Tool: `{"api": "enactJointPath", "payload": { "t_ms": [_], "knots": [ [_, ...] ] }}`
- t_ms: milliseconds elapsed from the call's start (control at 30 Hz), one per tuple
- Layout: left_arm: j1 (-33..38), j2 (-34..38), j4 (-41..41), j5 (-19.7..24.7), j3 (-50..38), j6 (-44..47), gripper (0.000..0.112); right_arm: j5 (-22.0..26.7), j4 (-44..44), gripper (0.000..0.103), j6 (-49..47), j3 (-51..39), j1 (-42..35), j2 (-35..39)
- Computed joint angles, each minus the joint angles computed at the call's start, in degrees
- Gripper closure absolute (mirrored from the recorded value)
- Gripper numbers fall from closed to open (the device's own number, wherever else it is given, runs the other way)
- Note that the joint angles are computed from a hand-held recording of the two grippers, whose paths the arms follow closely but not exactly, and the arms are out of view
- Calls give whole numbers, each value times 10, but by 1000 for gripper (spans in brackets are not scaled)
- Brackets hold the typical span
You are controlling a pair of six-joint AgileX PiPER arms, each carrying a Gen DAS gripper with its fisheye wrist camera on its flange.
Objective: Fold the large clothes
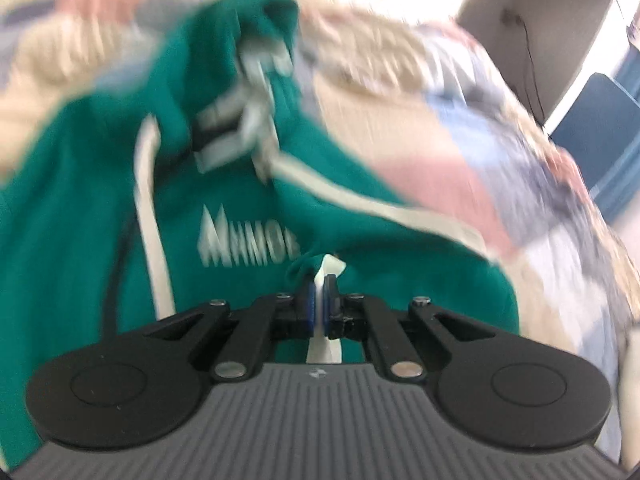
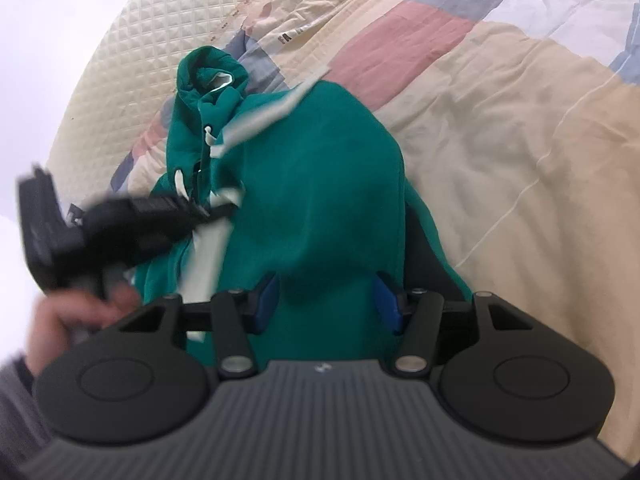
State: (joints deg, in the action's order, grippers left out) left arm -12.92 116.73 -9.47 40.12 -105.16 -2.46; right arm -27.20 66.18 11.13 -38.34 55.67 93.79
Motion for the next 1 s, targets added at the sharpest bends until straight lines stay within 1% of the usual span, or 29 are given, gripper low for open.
{"api": "enactJointPath", "payload": {
  "t_ms": [67,100,167,200,233,300,333,367,433,533,600,667,733,767,833,867,900,967,1000],
  "knots": [
    [-15,21,97,0,-57,-73,108,-3,-23,49,15,-1,0,3],
    [-19,40,132,14,-95,-97,108,2,-17,48,4,-6,-1,5],
    [-15,81,142,60,-166,-115,108,7,-1,48,-20,-15,1,10],
    [-11,93,137,69,-178,-117,107,9,-6,48,-18,-16,1,11],
    [-10,92,134,64,-167,-119,107,9,-7,48,-19,-15,1,11],
    [0,60,100,19,-95,-99,106,4,-6,48,-23,-11,5,9],
    [5,42,82,2,-59,-86,104,0,-5,48,-27,-10,6,9],
    [9,27,69,-9,-28,-77,99,-3,-1,48,-33,-11,8,10],
    [19,-27,31,-36,58,-53,85,-3,3,48,-44,-14,8,13],
    [33,-120,-13,-85,193,-7,72,-5,4,48,-58,-20,12,15],
    [40,-194,-32,-113,291,26,72,-12,21,48,-91,-27,19,16],
    [51,-269,-71,-143,386,67,72,-27,44,48,-126,-32,34,15],
    [55,-347,-84,-168,480,81,72,-45,63,48,-161,-35,50,12],
    [62,-384,-105,-170,522,88,72,-53,67,48,-173,-36,56,10],
    [85,-456,-184,-166,605,141,72,-65,86,48,-200,-38,70,7],
    [92,-491,-206,-172,644,156,72,-72,99,48,-215,-41,78,6],
    [94,-525,-206,-183,681,150,72,-79,116,48,-230,-48,87,7],
    [95,-578,-176,-199,741,115,72,-80,144,48,-263,-59,101,4],
    [102,-597,-192,-202,764,130,72,-84,140,48,-258,-58,110,-2]
  ]
}}
